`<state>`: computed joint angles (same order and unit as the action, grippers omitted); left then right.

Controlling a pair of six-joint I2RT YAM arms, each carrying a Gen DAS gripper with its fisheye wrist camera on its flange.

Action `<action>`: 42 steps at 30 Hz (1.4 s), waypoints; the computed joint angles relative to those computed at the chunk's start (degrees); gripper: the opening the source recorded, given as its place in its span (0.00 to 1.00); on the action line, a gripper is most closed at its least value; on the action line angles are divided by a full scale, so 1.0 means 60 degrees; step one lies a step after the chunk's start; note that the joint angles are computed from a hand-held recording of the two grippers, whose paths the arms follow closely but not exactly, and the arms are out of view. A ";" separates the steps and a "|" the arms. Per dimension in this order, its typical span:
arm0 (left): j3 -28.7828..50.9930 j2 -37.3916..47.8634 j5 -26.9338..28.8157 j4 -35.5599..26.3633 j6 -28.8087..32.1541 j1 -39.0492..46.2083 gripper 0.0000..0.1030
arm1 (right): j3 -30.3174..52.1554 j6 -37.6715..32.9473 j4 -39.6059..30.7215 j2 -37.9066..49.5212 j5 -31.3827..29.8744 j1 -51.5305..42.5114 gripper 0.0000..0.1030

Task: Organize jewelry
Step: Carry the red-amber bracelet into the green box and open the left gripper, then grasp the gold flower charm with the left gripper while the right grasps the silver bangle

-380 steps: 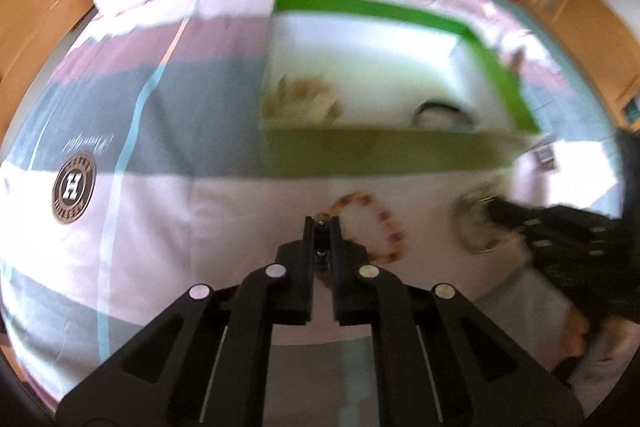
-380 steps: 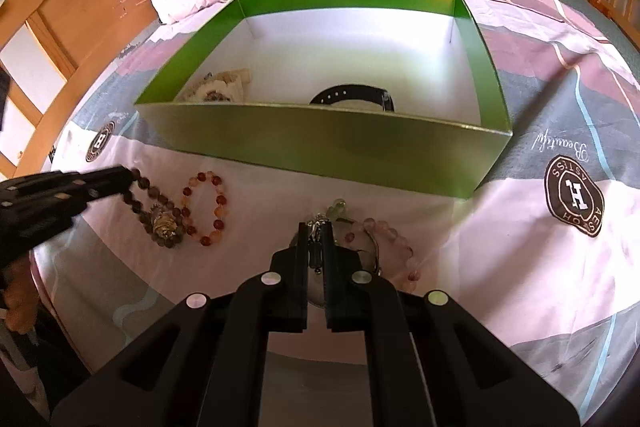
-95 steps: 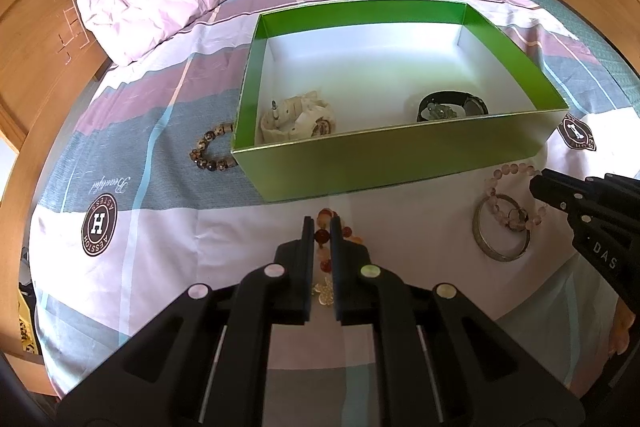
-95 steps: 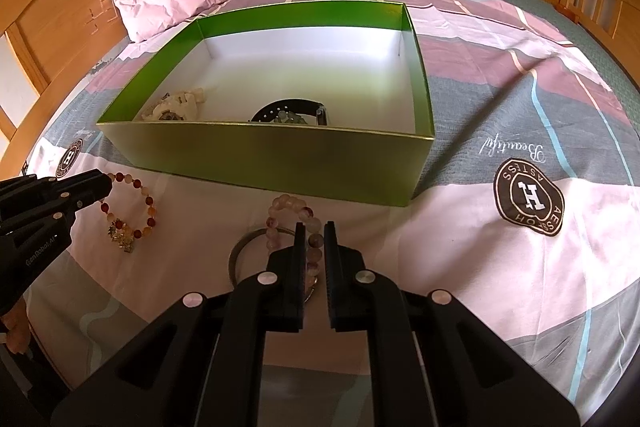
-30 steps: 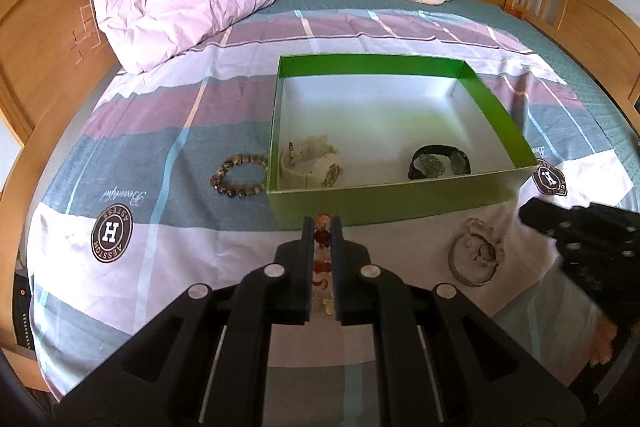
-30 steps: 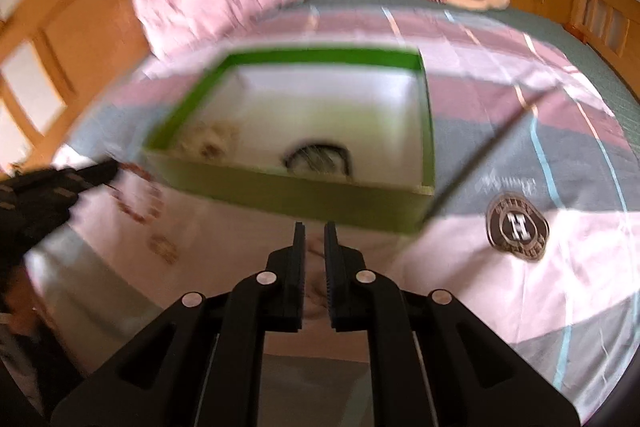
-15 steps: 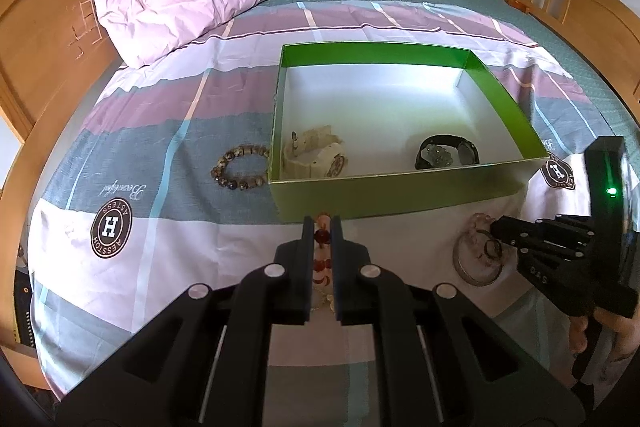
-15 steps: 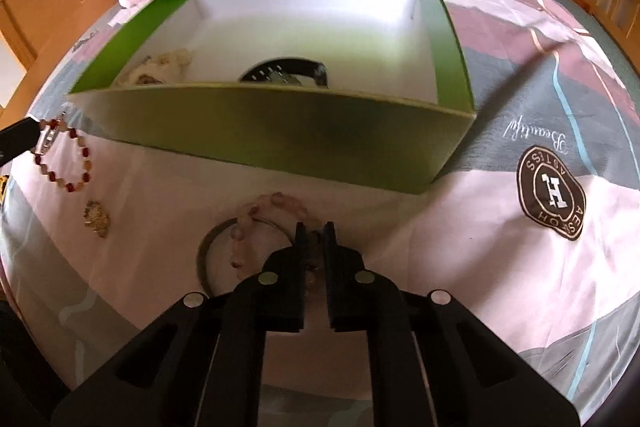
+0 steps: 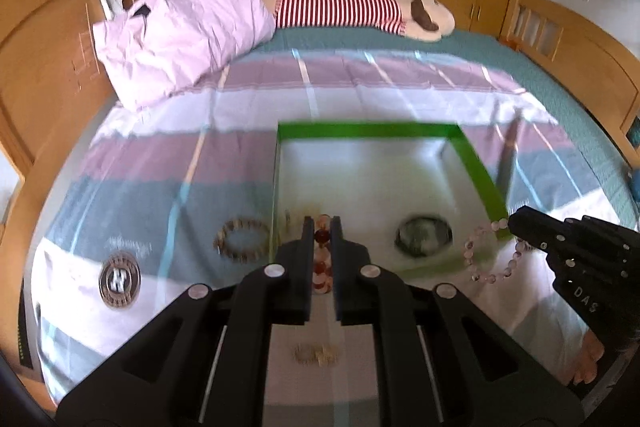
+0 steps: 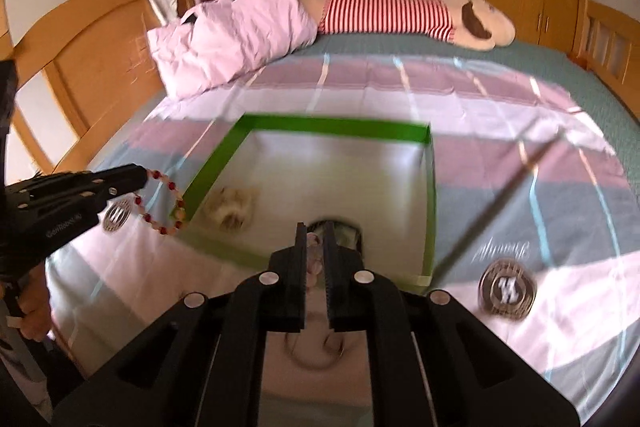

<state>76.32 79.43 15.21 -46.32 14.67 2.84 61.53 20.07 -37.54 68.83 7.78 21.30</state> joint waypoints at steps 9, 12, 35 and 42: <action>0.0931 0.1971 -0.0834 0.0163 -0.0236 -0.0673 0.09 | -0.0274 -0.0084 0.0933 0.1342 -0.0463 -0.0971 0.13; 0.0622 0.1996 -0.1211 0.0318 0.0073 -0.0686 0.12 | -0.0584 -0.0028 0.0801 0.0766 -0.0876 -0.1047 0.34; -0.2125 0.0805 -0.1285 -0.0506 0.1493 0.1259 0.37 | -0.2390 0.0080 0.0321 0.0637 -0.1280 0.1294 0.34; -0.2238 0.0764 -0.1146 -0.0528 0.1534 0.1179 0.44 | -0.2251 0.0369 0.0908 0.1659 -0.1074 0.1806 0.34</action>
